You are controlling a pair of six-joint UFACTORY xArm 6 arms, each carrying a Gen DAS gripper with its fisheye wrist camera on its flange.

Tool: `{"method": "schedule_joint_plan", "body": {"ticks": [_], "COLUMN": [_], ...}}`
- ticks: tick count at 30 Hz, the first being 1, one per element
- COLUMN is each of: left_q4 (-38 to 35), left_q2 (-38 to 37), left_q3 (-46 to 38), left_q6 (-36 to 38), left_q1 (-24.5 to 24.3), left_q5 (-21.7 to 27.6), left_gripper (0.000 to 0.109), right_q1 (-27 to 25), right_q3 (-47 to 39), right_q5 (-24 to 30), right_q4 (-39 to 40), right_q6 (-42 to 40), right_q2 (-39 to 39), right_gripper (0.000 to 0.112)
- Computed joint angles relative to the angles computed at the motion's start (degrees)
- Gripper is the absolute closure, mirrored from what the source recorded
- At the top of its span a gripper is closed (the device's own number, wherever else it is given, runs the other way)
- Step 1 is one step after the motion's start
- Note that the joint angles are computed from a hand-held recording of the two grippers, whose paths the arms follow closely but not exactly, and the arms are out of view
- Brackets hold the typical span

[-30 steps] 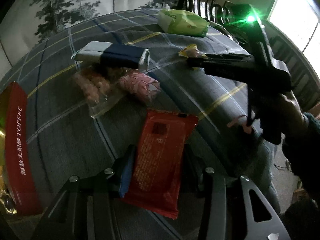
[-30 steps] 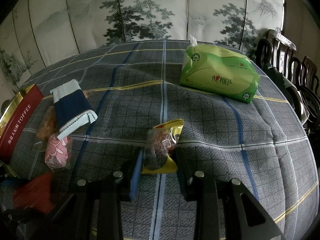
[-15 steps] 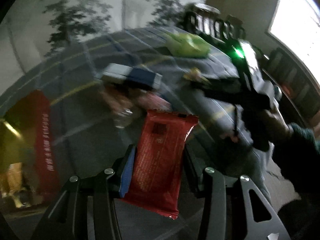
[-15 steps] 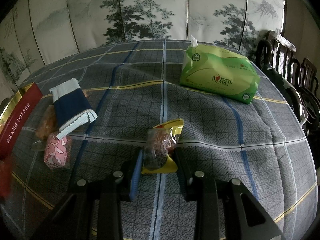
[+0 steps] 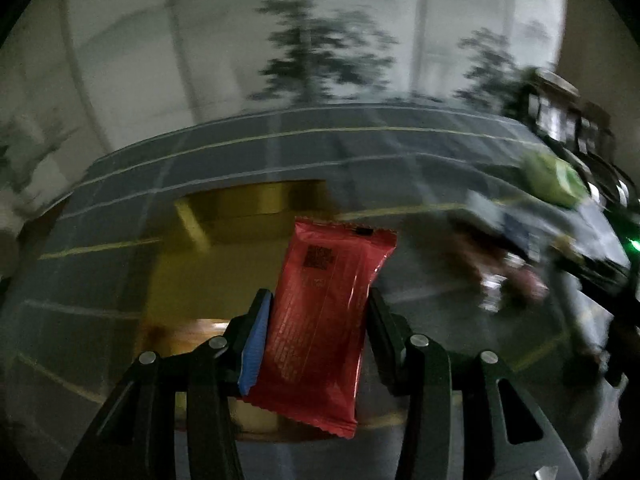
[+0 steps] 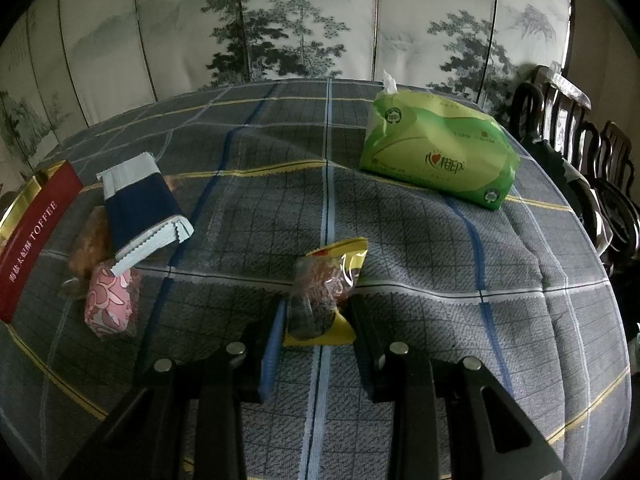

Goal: Organize snacks
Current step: 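Lift the red packet with the left gripper and lower it into the tray, then open the left gripper to release the red packet while the right gripper grasps the clear yellow-labeled bag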

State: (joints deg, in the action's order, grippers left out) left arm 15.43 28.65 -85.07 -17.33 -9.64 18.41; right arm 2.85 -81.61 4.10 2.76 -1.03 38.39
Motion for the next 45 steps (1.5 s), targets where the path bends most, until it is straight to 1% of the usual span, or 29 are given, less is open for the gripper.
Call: {"method": "schedule_joint_plan", "body": {"ticks": [3,4,7,9,13,15,21,23,25,27,29,35,40,45], "left_q4": [2.19,2.33,0.89,-0.12,1.84,1.46,4.40,4.57,4.32,4.17,3.98,4.74,7.17,5.20], "left_q2": [1.65,2.21,3.74,3.98,5.32,5.97,5.92,6.17,6.23,6.35,6.24,4.99,3.15,1.08], "left_q3": [-2.11,-2.69,-3.99,-3.60,-4.28,-4.63,-4.09,-4.47,-4.49,-4.68,-4.43,-3.11,-1.43,1.13], "left_q6": [-3.35,-3.92,-3.93,-3.38,-5.06,-4.74,-6.59,-6.78,-6.58,-6.64,-7.06,-8.26,-10.38,-9.89], "left_q1": [2.34,3.11,4.55,5.08,5.34,5.43,5.16,5.16,5.22,5.23,5.29,5.13,4.90,4.61], "left_q5": [2.12,2.71,4.43,4.47,5.42,5.93,5.91,6.36,6.22,6.46,6.34,5.29,4.53,2.69], "left_gripper": [0.066,0.066,0.066,0.066,0.066,0.066,0.066,0.062,0.062,0.058,0.049,0.044,0.042,0.039], "right_q1": [-0.05,-0.10,-0.29,-0.35,-0.25,-0.26,-0.26,-0.33,-0.32,-0.40,-0.31,-0.28,-0.43,-0.63], "right_q3": [0.16,0.14,0.24,0.27,0.19,0.18,0.16,0.19,0.33,0.38,0.28,0.20,0.26,0.68], "right_q5": [-0.05,-0.03,-0.04,-0.04,0.01,0.03,0.07,0.07,0.01,-0.01,0.03,0.09,0.06,-0.10], "right_q4": [0.21,-0.78,-1.41,-0.85,-1.95,-2.26,-2.73,-2.65,-2.93,-2.51,-3.31,-3.39,-3.50,-5.76], "right_q6": [-0.31,0.60,0.89,0.28,1.44,1.71,2.14,1.98,2.22,1.76,2.63,2.71,2.66,4.66], "right_q2": [-0.10,-0.09,-0.17,-0.19,-0.15,-0.15,-0.16,-0.18,-0.26,-0.30,-0.23,-0.20,-0.24,-0.51], "right_gripper": [0.080,0.080,0.079,0.079,0.079,0.079,0.079,0.079,0.079,0.079,0.079,0.079,0.080,0.081]}}
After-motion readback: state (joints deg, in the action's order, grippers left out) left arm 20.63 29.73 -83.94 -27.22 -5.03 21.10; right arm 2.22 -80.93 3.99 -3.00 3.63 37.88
